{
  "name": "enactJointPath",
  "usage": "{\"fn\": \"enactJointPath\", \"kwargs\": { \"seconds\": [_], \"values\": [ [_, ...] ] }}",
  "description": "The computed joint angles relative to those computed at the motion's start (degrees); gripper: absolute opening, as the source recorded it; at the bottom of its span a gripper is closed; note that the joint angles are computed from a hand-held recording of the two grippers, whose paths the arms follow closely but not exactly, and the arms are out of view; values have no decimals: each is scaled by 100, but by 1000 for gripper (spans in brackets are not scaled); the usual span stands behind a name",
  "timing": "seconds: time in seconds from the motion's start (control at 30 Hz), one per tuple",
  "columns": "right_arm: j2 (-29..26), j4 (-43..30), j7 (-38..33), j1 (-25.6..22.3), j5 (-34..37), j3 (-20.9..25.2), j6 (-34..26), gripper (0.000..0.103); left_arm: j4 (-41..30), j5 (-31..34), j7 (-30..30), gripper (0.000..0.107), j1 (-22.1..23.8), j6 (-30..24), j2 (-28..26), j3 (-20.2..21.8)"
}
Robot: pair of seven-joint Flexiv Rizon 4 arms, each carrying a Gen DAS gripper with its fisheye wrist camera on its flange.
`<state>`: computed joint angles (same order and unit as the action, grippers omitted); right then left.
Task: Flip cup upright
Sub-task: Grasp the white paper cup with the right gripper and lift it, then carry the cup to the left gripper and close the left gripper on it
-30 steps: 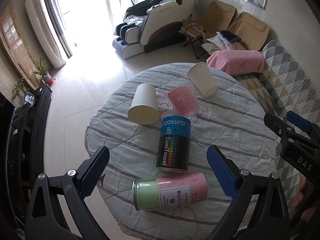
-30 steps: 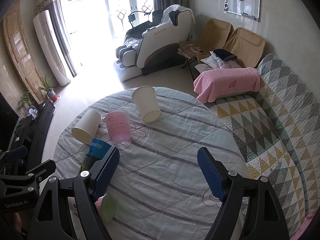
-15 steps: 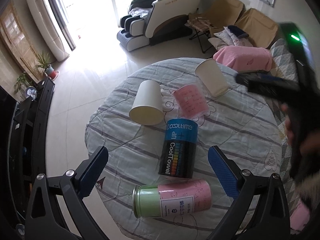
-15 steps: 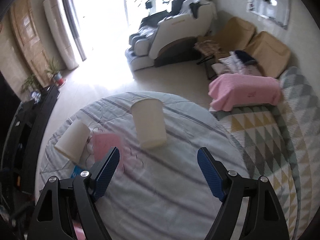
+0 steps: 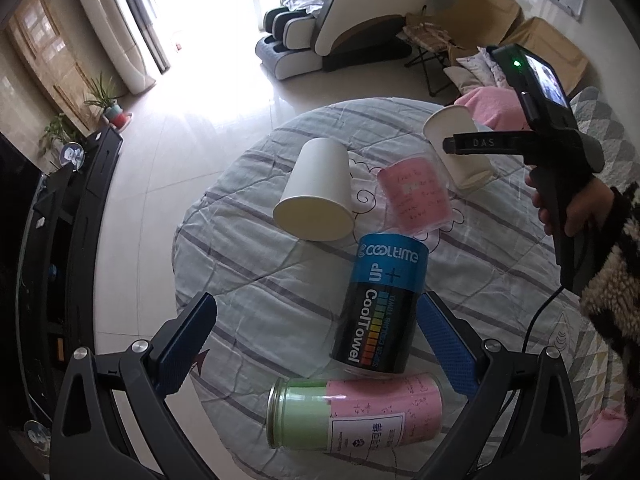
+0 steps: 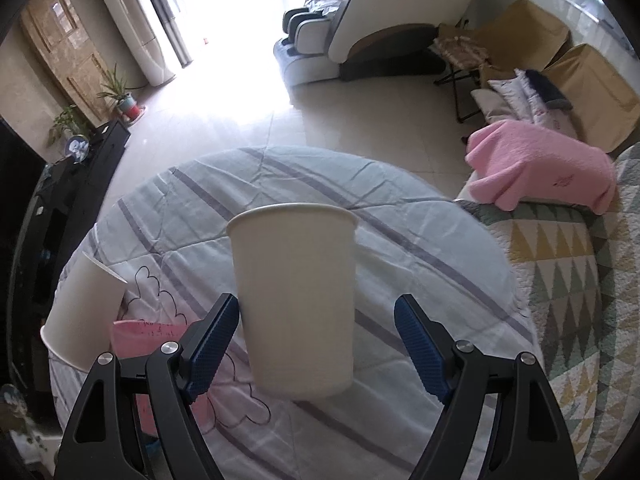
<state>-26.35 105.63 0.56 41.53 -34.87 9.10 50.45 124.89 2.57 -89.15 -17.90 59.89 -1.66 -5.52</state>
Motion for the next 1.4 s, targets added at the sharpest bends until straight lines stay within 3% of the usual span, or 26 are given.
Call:
{"fn": "enactJointPath", "kwargs": {
  "seconds": [0.13,0.2,0.23,0.5,0.8,1.03,1.2,1.4],
  "values": [
    [-159,-160,-366,-87,215,68,-33,80,-6,-39,35,101,-7,-37,-30,-12],
    [-205,-182,-393,-96,283,45,27,66,3,-4,37,101,-15,-38,-30,-11],
    [-218,-159,-411,-137,379,70,149,64,7,14,28,101,-18,-53,-22,-9],
    [78,207,172,47,174,-69,389,63,143,-111,167,101,-12,-29,127,5],
    [671,486,1353,548,-212,389,-306,63,472,-440,578,101,-60,34,452,-5],
    [541,445,2132,1002,85,770,-741,63,789,-598,820,102,-128,85,738,-13],
    [404,333,2428,1231,183,810,-1024,63,949,-659,909,102,-200,43,890,-47],
    [294,474,2657,1357,82,747,-912,64,1041,-678,901,102,-265,37,1008,-89]
  ]
}}
